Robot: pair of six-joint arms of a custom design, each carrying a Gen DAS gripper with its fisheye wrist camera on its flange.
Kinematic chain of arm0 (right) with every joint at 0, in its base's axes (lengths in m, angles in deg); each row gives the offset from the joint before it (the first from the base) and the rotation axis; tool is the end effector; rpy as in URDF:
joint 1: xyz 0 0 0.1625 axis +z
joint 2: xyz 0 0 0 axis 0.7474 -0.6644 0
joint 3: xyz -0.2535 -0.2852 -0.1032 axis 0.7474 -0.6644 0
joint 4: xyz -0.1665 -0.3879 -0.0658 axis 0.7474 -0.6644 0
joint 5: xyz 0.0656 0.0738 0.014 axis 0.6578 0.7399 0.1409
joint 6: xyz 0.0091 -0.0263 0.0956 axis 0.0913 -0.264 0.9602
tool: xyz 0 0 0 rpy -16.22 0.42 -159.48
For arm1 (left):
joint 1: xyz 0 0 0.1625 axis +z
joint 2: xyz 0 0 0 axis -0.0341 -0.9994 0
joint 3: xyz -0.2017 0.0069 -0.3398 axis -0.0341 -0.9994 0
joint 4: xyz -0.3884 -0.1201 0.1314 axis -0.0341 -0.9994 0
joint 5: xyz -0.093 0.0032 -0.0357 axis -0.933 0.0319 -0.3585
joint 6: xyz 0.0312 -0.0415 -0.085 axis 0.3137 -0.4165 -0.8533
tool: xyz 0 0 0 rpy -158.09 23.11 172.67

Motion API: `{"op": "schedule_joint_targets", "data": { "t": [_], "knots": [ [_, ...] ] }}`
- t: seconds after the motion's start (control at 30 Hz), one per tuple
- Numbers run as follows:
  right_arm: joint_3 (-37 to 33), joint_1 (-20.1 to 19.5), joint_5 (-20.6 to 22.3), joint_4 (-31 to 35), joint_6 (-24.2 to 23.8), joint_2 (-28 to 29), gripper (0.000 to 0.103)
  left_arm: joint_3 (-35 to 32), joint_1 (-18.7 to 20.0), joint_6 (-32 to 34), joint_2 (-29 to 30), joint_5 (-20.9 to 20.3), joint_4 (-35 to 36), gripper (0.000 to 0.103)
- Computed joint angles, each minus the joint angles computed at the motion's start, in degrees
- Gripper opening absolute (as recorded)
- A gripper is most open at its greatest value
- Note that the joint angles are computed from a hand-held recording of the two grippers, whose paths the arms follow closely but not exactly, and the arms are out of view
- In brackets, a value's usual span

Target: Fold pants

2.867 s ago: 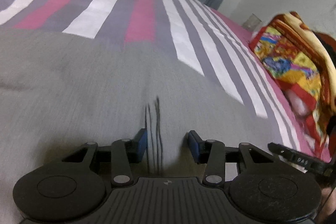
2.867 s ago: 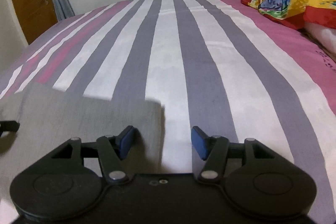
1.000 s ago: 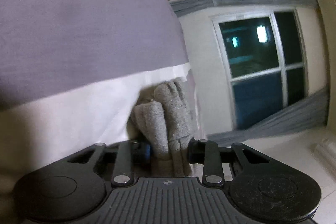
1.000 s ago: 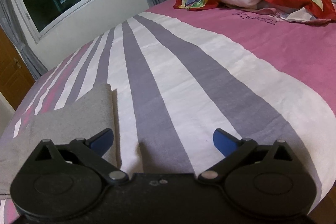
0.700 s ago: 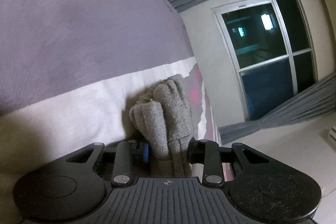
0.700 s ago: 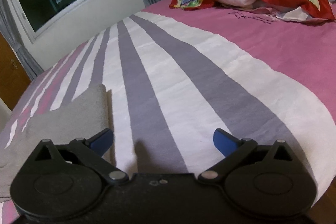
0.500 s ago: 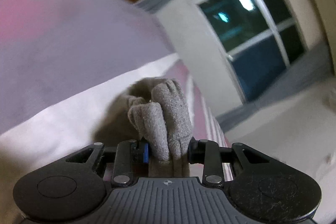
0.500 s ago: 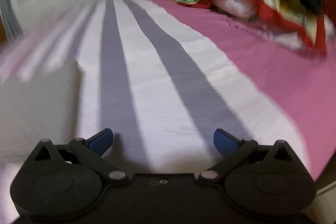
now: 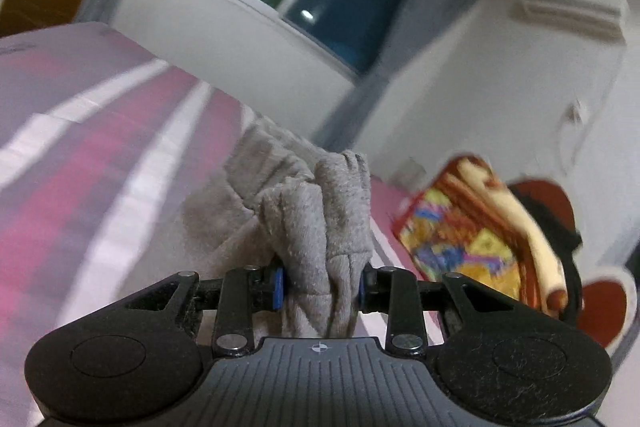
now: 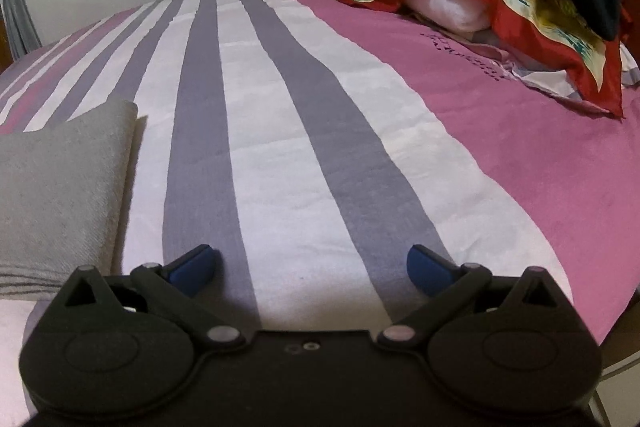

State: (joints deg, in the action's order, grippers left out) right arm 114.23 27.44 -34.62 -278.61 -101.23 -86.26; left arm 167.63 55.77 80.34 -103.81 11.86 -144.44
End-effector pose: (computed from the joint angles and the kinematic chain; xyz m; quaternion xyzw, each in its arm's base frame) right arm -0.0467 -0.5859 0.3361 0.0978 -0.8405 0.3853 0.3683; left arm -0.2524 -0.6694 0.1981 0.0803 0.8359 -0.5360 0.0866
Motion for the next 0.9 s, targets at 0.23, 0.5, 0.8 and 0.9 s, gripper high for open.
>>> {"op": "schedule_joint_targets", "data": {
  "t": [0.23, 0.5, 0.8, 0.9],
  "knots": [
    [0.09, -1.21, 3.47, 2.36, 2.44, -1.53, 0.103, -6.97, -1.8, 2.62, 8.79, -1.01, 8.14, 0.032],
    [0.73, -2.07, 6.25, 2.89, 4.43, -2.59, 0.103, -14.64, -3.16, 10.25, 16.52, 0.1, 19.59, 0.032],
    [0.88, -2.72, 8.08, 2.33, 7.04, -2.83, 0.102, -21.87, -1.72, 7.63, 22.33, -8.99, 29.67, 0.092],
    [0.72, -2.96, 8.56, 2.8, 7.96, -2.93, 0.103, -19.05, -2.1, 4.75, 20.77, -9.1, 25.92, 0.092]
  ]
}}
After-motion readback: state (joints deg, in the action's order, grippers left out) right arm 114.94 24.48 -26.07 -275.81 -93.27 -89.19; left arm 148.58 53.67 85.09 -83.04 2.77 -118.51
